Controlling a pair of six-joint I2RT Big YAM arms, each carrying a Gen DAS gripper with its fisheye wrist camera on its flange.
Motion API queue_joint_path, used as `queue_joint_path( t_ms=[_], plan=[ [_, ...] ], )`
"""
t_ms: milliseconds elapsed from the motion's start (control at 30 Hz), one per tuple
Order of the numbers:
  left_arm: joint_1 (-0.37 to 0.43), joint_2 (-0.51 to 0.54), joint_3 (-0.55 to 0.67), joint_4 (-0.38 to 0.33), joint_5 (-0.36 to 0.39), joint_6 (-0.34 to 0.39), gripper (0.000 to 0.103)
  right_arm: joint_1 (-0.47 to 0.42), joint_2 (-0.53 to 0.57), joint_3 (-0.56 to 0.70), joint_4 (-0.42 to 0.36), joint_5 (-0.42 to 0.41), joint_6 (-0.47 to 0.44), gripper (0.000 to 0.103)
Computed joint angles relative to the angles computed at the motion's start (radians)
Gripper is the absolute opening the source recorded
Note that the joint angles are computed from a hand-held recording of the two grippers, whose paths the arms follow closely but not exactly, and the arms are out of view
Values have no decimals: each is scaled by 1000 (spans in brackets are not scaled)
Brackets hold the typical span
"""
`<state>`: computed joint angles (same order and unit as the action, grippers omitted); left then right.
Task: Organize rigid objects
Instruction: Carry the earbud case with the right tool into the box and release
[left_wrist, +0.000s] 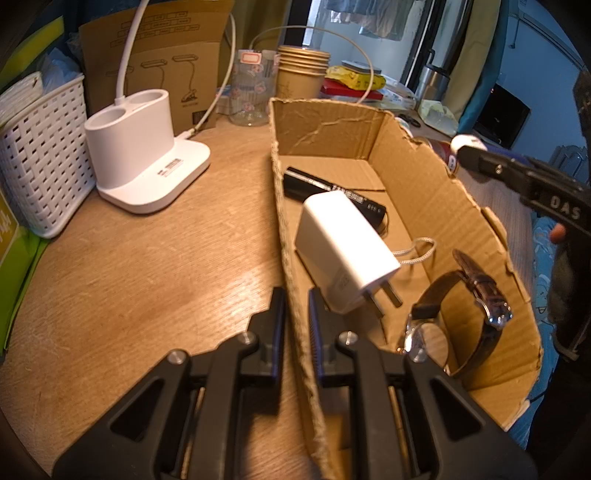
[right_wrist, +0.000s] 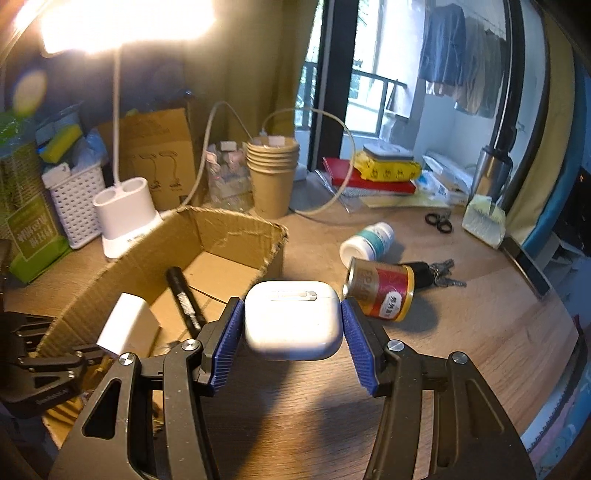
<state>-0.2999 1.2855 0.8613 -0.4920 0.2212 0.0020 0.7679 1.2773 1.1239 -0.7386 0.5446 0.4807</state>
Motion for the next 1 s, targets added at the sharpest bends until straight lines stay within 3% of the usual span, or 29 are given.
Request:
queue_joint_path(
  t_ms=[533, 1000],
  plan=[
    [0, 0, 0, 0, 1, 0, 14, 86, 92, 78, 45, -59, -76, 57],
    [1, 0, 0, -1, 1, 1, 14, 85, 155, 113, -4, -131, -85, 57]
  ],
)
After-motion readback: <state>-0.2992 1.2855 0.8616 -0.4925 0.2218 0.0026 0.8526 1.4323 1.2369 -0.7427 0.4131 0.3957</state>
